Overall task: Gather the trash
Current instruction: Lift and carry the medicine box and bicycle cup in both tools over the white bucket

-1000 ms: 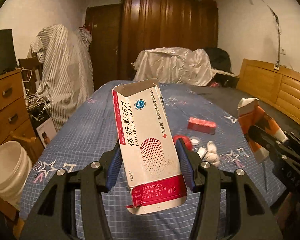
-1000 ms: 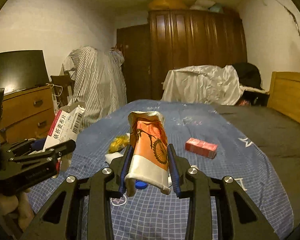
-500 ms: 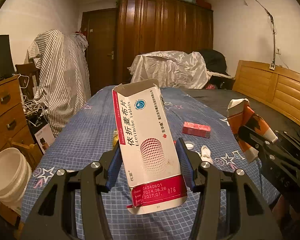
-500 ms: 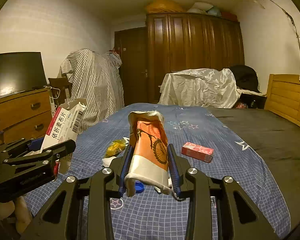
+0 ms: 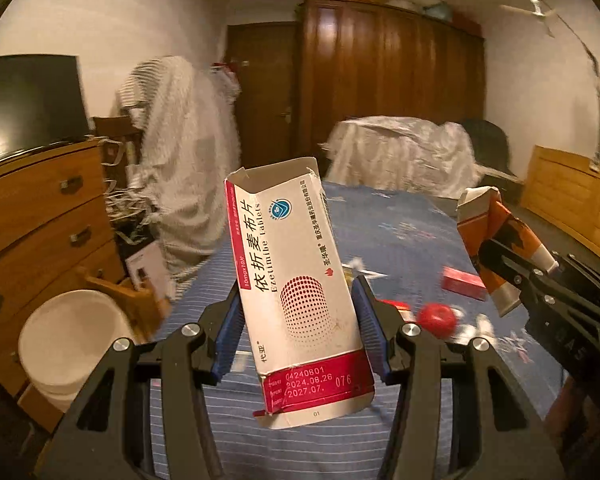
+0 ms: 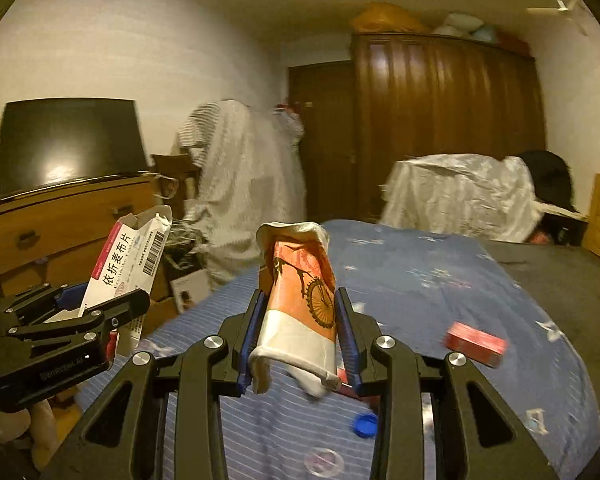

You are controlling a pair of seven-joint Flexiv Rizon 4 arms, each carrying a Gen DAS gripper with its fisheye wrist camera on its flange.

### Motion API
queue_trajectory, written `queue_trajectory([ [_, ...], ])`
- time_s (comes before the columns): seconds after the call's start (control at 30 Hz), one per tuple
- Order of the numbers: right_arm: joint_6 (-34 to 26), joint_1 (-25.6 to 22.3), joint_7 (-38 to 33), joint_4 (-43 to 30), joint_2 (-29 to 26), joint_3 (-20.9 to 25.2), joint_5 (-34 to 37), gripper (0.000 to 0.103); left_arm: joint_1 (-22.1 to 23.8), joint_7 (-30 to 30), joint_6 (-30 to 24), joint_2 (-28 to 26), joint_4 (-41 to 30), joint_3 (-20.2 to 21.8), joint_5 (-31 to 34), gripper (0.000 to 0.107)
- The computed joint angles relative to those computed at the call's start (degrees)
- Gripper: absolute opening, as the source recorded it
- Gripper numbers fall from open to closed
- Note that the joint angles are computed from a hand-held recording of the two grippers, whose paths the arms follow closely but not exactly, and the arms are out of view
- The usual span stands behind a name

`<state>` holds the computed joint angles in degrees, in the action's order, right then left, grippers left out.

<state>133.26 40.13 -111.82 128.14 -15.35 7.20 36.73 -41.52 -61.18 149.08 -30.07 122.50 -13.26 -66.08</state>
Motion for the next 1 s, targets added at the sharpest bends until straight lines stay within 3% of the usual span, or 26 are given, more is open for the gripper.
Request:
queue_trajectory([
  [0.23, -11.2, 9.12, -4.89, -10.78, -1.37, -3.84, 0.51, 0.036, 2.98, -3.88, 0.44, 7.23, 9.53, 1.99, -4.51, 0.05],
  [0.37, -19.86, 19.31, -6.6, -18.3, -3.4, -12.36, 1.34, 0.037, 5.2, -5.48, -0.66, 11.89, 15.14, 3.24, -6.82, 0.051],
  [0.5, -27.91, 28.58, -3.01, -24.37, -6.9, -21.47, -1.27, 0.037, 7.81, -5.25, -2.87, 15.74, 18.84, 4.5, -7.84, 0.051],
  [0.67, -39.91, 30.33, 4.26, -35.03, -13.87, -23.76, -8.91, 0.037, 11.68, -5.01, -8.63, 20.23, 22.86, 6.18, -7.24, 0.051],
  [0.93, -67.52, 19.71, 10.33, -63.58, -29.64, -14.32, -18.87, 0.038, 20.34, -1.77, -24.85, 21.9, 23.08, 9.76, -2.87, 0.051],
  [1.0, -73.6, 17.27, 11.21, -69.98, -33.33, -11.47, -20.0, 0.038, 23.54, -3.71, -29.69, 21.75, 23.32, 11.38, 2.26, 0.051],
])
